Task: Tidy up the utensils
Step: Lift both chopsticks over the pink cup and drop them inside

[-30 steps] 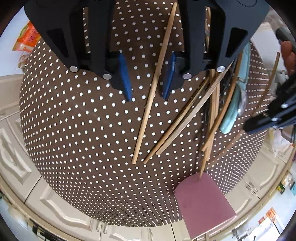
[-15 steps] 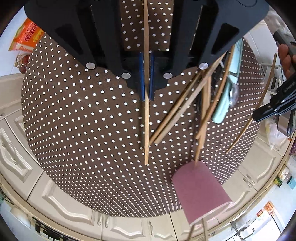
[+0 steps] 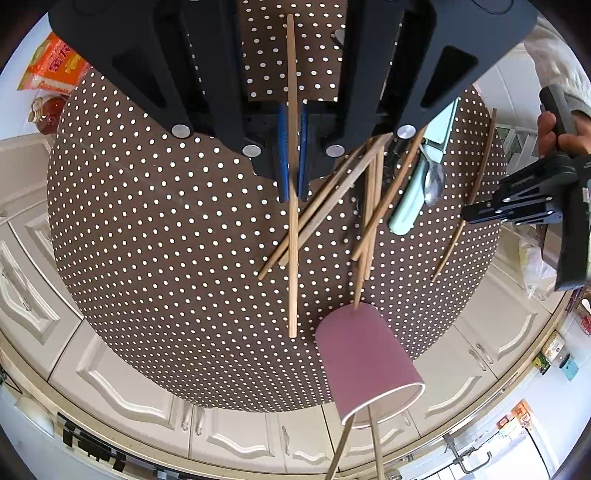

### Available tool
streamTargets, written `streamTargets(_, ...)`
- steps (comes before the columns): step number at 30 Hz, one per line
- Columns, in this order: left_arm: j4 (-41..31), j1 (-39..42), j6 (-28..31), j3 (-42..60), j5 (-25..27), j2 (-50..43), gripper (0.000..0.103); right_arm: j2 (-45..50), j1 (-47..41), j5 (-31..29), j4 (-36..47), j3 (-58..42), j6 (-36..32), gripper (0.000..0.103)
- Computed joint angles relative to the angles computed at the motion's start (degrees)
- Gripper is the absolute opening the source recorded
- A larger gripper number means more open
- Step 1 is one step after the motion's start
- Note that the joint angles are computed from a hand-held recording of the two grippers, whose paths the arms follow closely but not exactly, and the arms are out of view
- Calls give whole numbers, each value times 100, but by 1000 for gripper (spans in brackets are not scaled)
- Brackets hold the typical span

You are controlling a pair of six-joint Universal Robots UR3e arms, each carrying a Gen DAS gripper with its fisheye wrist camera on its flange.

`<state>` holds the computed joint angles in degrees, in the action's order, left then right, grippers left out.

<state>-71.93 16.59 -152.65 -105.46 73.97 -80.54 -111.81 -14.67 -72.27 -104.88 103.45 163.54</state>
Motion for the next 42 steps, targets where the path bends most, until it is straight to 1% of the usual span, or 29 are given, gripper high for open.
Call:
streamTargets(6,-521,-323,216,870,463,-652,7,32,-31,162,-136,11,25,5)
streamTargets(8,-593,-343,185,996,482,-731,6,-48,-88,241,-76,20,-15,5)
streamTargets(10,-397,-338,114,826,352,-637,5,-87,-100,326,-64,-5,3,5)
streamTargets(14,-291,-12,122,593,-243,-398,4,-240,-186,541,-84,38,-75,5)
streamTargets(17,-201,333,254,335,-730,27,4,-363,-272,738,-119,33,-103,5)
streamTargets(18,-243,521,334,266,-1030,231,4,-412,-307,827,-144,24,-103,5)
streamTargets(22,-429,989,562,128,-1851,910,4,-579,-454,1161,-254,8,-83,5)
streamTargets(26,-620,1407,778,162,-2674,1331,4,-700,-628,1599,-392,-50,-53,5)
streamTargets(27,-603,1520,787,137,-2937,1465,4,-720,-673,1723,-460,-55,-33,5)
streamTargets(29,-537,1594,720,117,-3262,1640,4,-719,-741,1934,-588,-71,4,5)
streamTargets(31,-130,1554,438,-1,-3466,1744,4,-668,-737,2069,-821,-75,124,5)
streamTargets(33,830,1293,-143,-200,-3476,1753,4,-586,-749,2265,-1120,-81,271,5)
streamTargets(35,1849,1049,-727,-308,-3483,1550,4,-485,-758,2419,-1386,-139,420,5)
streamTargets(36,2408,857,-1111,-313,-3400,1389,4,-409,-718,2443,-1611,-172,536,5)
streamTargets(38,3046,662,-1516,-334,-3312,1234,4,-177,-595,2411,-2122,-283,795,5)
streamTargets(39,3547,465,-1834,-273,-3170,1000,4,-107,-581,2438,-2287,-305,868,5)
streamTargets(40,3829,358,-1976,-189,-3092,799,4,41,-515,2450,-2570,-356,1023,5)
streamTargets(42,4539,41,-2393,-10,-2832,373,5,378,-286,2239,-3254,-481,1351,5)
